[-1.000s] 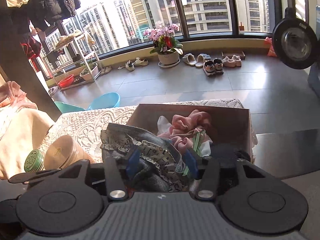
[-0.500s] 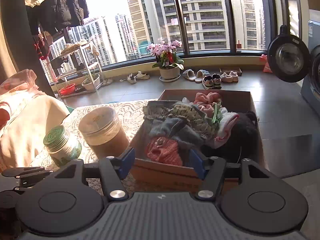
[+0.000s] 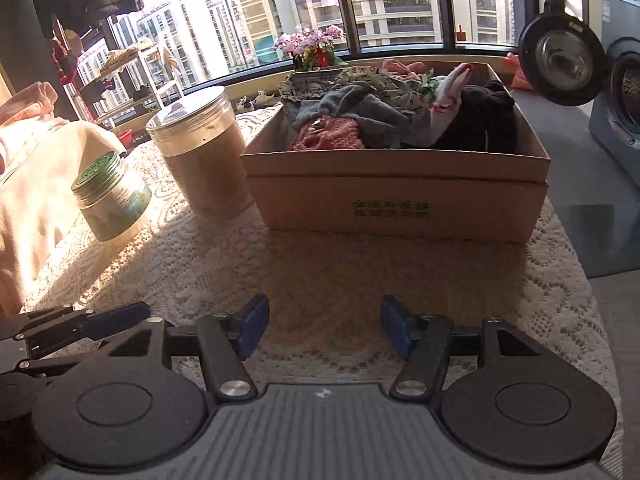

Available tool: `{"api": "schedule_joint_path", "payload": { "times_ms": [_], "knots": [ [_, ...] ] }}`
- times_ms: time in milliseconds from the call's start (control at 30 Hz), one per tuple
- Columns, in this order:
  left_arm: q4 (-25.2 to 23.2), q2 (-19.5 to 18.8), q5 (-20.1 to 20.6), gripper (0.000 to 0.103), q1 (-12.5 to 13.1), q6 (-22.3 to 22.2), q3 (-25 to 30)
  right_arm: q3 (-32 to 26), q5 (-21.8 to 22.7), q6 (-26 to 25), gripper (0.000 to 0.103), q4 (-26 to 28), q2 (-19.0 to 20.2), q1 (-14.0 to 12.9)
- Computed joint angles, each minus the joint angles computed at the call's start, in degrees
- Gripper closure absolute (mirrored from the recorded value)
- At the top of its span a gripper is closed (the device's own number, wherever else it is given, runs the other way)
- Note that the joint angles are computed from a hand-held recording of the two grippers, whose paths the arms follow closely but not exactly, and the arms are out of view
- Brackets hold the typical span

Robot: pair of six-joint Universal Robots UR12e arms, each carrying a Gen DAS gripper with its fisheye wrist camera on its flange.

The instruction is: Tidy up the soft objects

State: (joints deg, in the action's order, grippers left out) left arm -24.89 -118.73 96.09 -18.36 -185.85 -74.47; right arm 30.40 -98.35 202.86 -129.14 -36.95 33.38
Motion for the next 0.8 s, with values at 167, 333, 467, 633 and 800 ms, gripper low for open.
{"api": "schedule_joint_path", "payload": {
  "times_ms": [167, 333, 467, 633, 800],
  "knots": [
    [0.5, 0.4, -1.1, 0.068, 0.4, 0.4, -0.7, 4.7, -5.8, -0.3, 0.037, -2.3, -2.2, -0.1],
    [-1.9, 1.6, -3.0, 0.068, 1.3, 2.0, -1.3, 5.9, -12.1, -4.4, 0.035, -4.0, -2.1, 0.4],
    [-7.4, 3.5, -1.9, 0.068, 2.1, 3.6, -1.7, 6.6, -7.7, -6.5, 0.029, -6.6, -2.2, 0.9],
    [-12.8, 6.6, 2.3, 0.067, 3.6, 1.0, -3.9, 5.1, -0.5, -5.3, 0.025, -7.5, -1.4, 1.9],
    [-10.2, 8.5, 0.4, 0.070, 4.9, -5.6, -6.4, 3.4, 11.1, -5.2, 0.025, -9.0, -0.2, 2.5]
  ]
}}
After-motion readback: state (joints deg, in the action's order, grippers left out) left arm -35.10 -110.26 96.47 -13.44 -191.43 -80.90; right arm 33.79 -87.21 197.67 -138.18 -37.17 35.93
